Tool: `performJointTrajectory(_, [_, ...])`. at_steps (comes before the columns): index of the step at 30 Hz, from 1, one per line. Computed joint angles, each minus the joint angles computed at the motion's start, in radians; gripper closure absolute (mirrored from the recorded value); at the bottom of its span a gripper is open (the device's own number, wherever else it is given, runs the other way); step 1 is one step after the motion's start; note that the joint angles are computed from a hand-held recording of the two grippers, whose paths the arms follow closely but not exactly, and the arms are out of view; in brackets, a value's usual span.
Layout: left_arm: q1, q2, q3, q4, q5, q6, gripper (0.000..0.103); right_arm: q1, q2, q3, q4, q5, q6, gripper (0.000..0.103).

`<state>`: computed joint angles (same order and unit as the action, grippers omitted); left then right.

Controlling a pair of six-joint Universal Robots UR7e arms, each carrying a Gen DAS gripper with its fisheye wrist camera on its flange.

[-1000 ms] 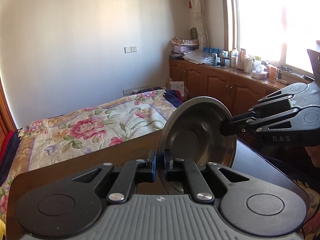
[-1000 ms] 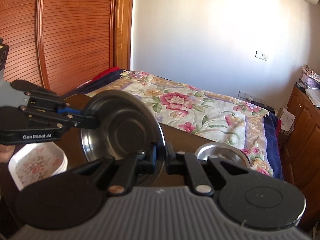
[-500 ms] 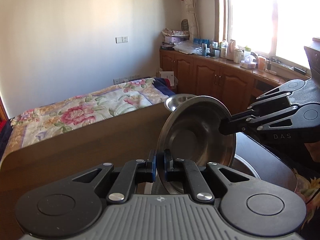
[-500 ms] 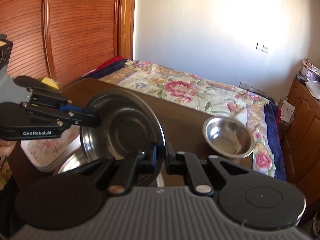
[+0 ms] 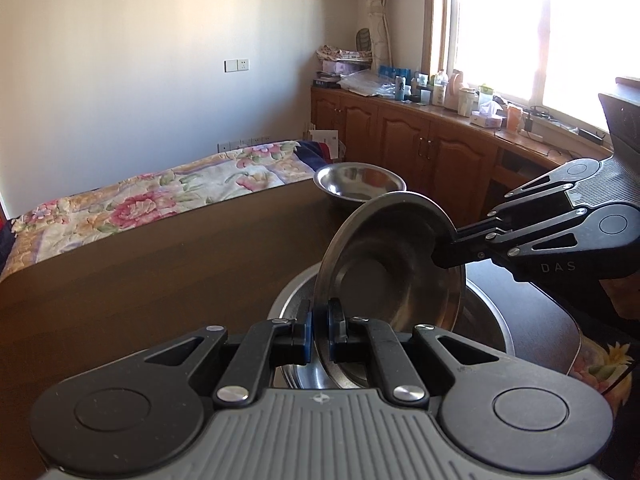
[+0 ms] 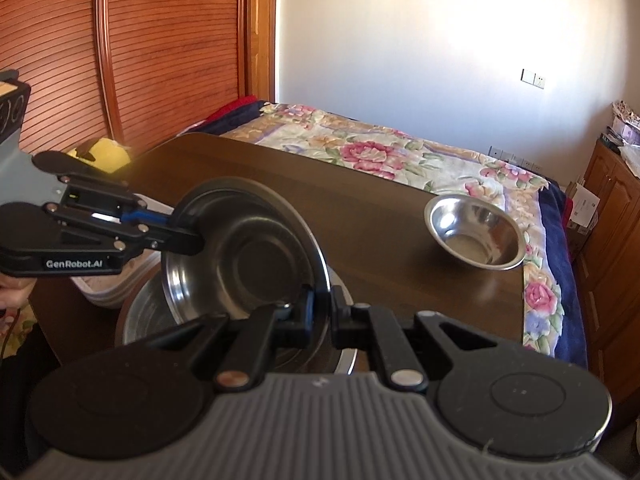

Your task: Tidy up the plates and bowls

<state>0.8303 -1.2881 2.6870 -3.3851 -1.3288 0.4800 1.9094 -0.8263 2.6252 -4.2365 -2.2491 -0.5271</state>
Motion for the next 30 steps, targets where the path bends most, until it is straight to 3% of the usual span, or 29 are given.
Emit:
performJointTrajectory(10, [0.027, 0.021, -0.009, 0.018, -0.007, 0.006, 0.095, -0.034, 0.016, 0.019, -0.006, 0.028, 0.027, 0.093])
performJointTrajectory(21, [0.023, 0.062, -0.015, -0.006, 0.012, 0.010, 0.094, -0.066, 0.061, 0.014, -0.049, 0.046, -0.008, 0.093])
performJointTrajectory(27, [0.013, 0.091, -0.007, -0.068, 0.036, 0.035, 0.093, -0.068, 0.045, 0.014, -0.022, 0.048, -0.032, 0.092])
performJointTrajectory(30, [0.022, 0.105, -0.018, -0.073, 0.035, 0.032, 0.087, -0.060, 0.017, 0.012, 0.045, 0.038, -0.034, 0.091])
